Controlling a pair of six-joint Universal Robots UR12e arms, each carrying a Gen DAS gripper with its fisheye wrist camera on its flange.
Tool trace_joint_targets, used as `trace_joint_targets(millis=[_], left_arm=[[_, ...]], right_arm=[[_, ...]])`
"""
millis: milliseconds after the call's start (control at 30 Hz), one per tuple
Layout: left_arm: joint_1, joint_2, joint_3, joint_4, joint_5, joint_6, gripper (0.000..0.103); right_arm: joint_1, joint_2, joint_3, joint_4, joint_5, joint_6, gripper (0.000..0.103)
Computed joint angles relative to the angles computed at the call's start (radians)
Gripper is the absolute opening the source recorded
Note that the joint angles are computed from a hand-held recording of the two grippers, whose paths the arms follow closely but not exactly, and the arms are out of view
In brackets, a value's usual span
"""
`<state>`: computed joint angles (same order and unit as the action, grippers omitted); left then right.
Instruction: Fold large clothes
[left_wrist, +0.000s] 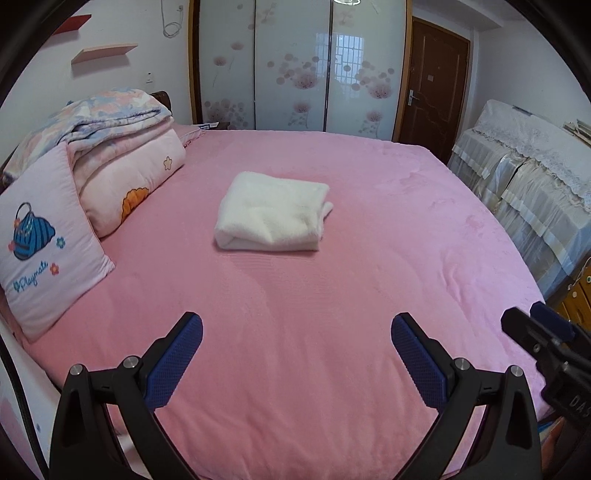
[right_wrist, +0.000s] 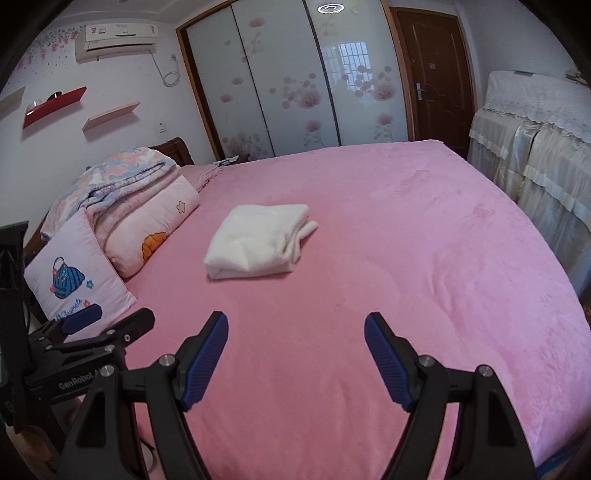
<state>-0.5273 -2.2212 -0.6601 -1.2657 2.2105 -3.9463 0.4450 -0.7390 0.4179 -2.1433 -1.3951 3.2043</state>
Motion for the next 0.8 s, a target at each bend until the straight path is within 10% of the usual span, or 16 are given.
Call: trace_joint_targets(millis=[200,800], left_arm=[[-0.04,0.009,-0.03,-0.031,0.034,-0.06,0.101],[-0.08,0.034,-0.074,-0.07,-0.005,-0.079,0.101]], right_arm=[[-0.005,-0.144,0.278,-0.124,-0.017,0.004,0.077],[0.001,-0.241,0.441,-0.164,-0.087,-0.051,0.077]])
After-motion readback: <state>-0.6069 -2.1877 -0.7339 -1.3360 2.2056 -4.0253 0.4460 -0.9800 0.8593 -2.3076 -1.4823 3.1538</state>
